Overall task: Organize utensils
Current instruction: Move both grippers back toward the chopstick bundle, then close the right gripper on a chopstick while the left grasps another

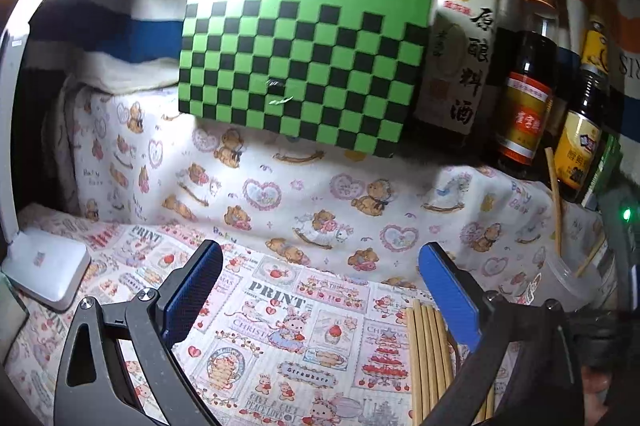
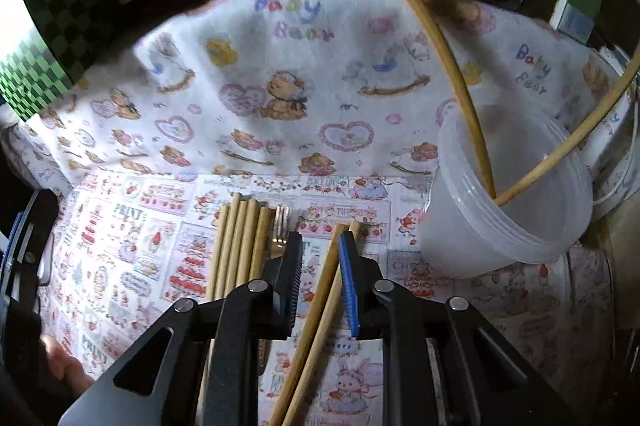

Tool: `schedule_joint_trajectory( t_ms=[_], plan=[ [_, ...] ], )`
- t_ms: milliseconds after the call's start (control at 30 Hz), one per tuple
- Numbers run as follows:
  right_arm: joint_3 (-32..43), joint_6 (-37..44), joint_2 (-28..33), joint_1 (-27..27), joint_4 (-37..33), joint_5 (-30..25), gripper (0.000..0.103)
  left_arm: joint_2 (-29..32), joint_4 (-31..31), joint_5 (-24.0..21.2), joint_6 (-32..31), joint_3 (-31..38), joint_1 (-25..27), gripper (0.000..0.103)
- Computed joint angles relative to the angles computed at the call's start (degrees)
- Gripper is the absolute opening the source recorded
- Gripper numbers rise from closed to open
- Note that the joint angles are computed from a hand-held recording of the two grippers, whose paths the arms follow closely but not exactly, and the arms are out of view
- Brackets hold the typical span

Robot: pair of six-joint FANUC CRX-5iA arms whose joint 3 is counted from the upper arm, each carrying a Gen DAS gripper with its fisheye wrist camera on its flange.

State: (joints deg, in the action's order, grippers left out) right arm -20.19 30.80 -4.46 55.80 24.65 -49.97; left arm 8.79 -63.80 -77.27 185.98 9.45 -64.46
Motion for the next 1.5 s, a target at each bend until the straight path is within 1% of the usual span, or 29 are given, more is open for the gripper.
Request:
schedule_joint_trajectory(
  t_ms=[100,200,333,400,533,667,833,900,1000,1133,1300,1433,1500],
  plan=[
    [1.0,1.2,1.6,-1.0,-1.9,-0.2,0.015,-0.4,1.4,0.8,-0.2,-0.6,1.1,0.098],
    [1.8,2.2,2.7,-2.5,-4.4,0.3,0.009,0.3,2.0,-0.3,-2.2,0.0,1.7,0.098],
    [1.5,1.1,3.6,-3.4,-3.1,0.4,0.009,0.8,1.3,-1.5,-3.2,0.6,1.3,0.098],
    [1.9,2.1,3.9,-4.0,-3.8,0.2,0.008,0.5,1.6,-1.5,-3.8,0.4,1.4,0.098],
    [2.8,3.6,5.0,-4.9,-5.4,0.1,0.009,-0.3,0.4,-2.9,-1.8,0.0,0.4,0.098],
    [1.5,2.7,5.2,-5.1,-5.2,1.6,0.008,-0.1,-0.2,-4.3,-1.5,0.3,0.0,0.098],
    [0.3,1.1,5.5,-5.1,-3.5,2.4,0.009,-1.1,1.6,-1.8,-0.7,-0.4,0.7,0.098],
    [0.4,2.0,5.7,-5.5,-4.5,3.0,0.009,-1.1,1.1,-2.3,-0.6,-0.1,0.2,0.098],
    [0.2,1.7,5.8,-5.4,-3.6,2.9,0.009,-1.0,0.2,-3.2,-0.5,0.3,-0.5,0.098],
    [0.5,1.9,6.1,-5.1,-3.5,2.8,0.009,-1.3,1.0,-2.2,-0.3,-0.1,0.0,0.098],
    [0.1,1.0,7.3,-3.7,-0.8,3.3,0.009,-0.7,1.4,-2.4,-1.6,0.4,0.2,0.098],
    [0.1,0.1,8.3,-3.0,-0.2,3.8,0.009,-2.1,3.5,1.0,-0.6,-1.1,1.5,0.098],
    [0.2,-0.4,8.9,-2.5,0.7,3.7,0.009,-2.1,4.4,1.5,-1.8,-1.0,1.8,0.098]
  ],
)
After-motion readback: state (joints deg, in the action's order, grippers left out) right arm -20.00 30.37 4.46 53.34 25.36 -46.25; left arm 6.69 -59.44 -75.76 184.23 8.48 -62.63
